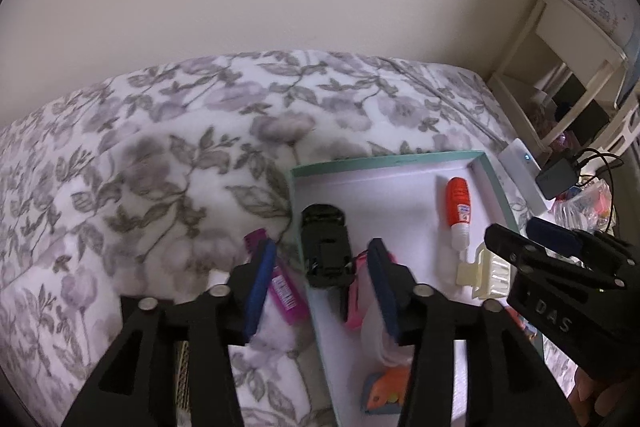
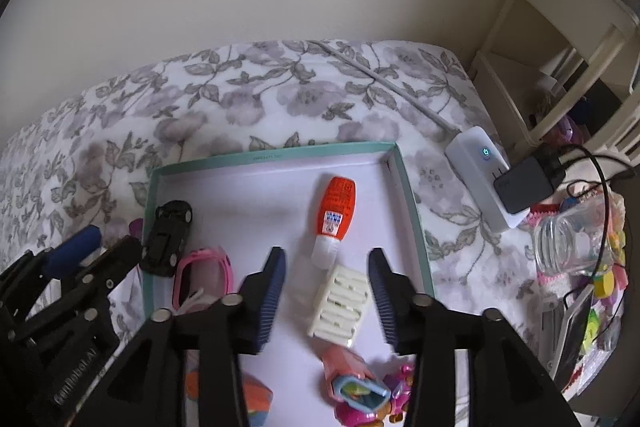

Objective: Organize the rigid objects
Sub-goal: 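Open both grippers and lift them out of the tray toward the pile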

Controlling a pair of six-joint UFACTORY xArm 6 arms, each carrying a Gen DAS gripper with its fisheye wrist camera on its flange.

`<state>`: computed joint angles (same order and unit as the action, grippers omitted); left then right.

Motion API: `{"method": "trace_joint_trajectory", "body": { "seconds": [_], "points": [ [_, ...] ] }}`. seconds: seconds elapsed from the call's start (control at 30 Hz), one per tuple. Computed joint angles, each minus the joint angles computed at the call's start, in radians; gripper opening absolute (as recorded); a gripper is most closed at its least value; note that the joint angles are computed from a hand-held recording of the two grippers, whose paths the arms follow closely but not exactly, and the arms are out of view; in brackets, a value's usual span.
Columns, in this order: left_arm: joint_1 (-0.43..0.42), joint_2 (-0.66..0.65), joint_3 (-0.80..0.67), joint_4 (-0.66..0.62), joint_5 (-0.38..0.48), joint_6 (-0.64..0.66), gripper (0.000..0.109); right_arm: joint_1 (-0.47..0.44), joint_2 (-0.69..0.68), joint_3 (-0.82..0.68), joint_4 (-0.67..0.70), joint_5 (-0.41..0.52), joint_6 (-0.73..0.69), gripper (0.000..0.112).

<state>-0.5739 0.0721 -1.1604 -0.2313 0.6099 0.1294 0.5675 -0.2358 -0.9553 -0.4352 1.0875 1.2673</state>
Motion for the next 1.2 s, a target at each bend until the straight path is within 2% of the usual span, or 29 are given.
{"method": "trace_joint_trajectory", "body": {
  "seconds": [0.07,0.13,0.27,0.33,0.37,0.57,0.63,0.93,1.2],
  "points": [
    [0.01,-0.012,0.014,0.028,0.005,-0.028,0.053,0.013,-0.024,0.025,-0.005,-0.017,0.023,0.066],
    [0.019,-0.017,0.022,0.053,0.014,-0.067,0.053,0.025,-0.041,0.043,-0.008,-0.025,0.042,0.068],
    [0.045,-0.03,0.037,0.094,0.03,-0.133,0.057,0.05,-0.077,0.079,-0.015,-0.052,0.081,0.079],
    [0.053,-0.045,0.052,0.107,0.024,-0.156,0.085,0.064,-0.086,0.085,-0.022,-0.054,0.095,0.084],
    [0.055,-0.053,0.061,0.114,0.016,-0.167,0.088,0.072,-0.091,0.089,-0.028,-0.055,0.104,0.088],
    [0.048,-0.112,0.119,0.213,-0.009,-0.235,0.089,0.11,-0.122,0.109,-0.049,-0.053,0.151,0.101],
    [0.048,-0.13,0.135,0.228,-0.007,-0.249,0.094,0.12,-0.134,0.117,-0.053,-0.051,0.167,0.101],
    [0.066,-0.246,0.245,0.267,-0.021,-0.326,0.094,0.204,-0.182,0.134,-0.1,-0.01,0.255,0.102],
    [0.073,-0.348,0.338,0.244,-0.037,-0.305,0.094,0.281,-0.195,0.118,-0.128,0.05,0.297,0.102]
  ]
}}
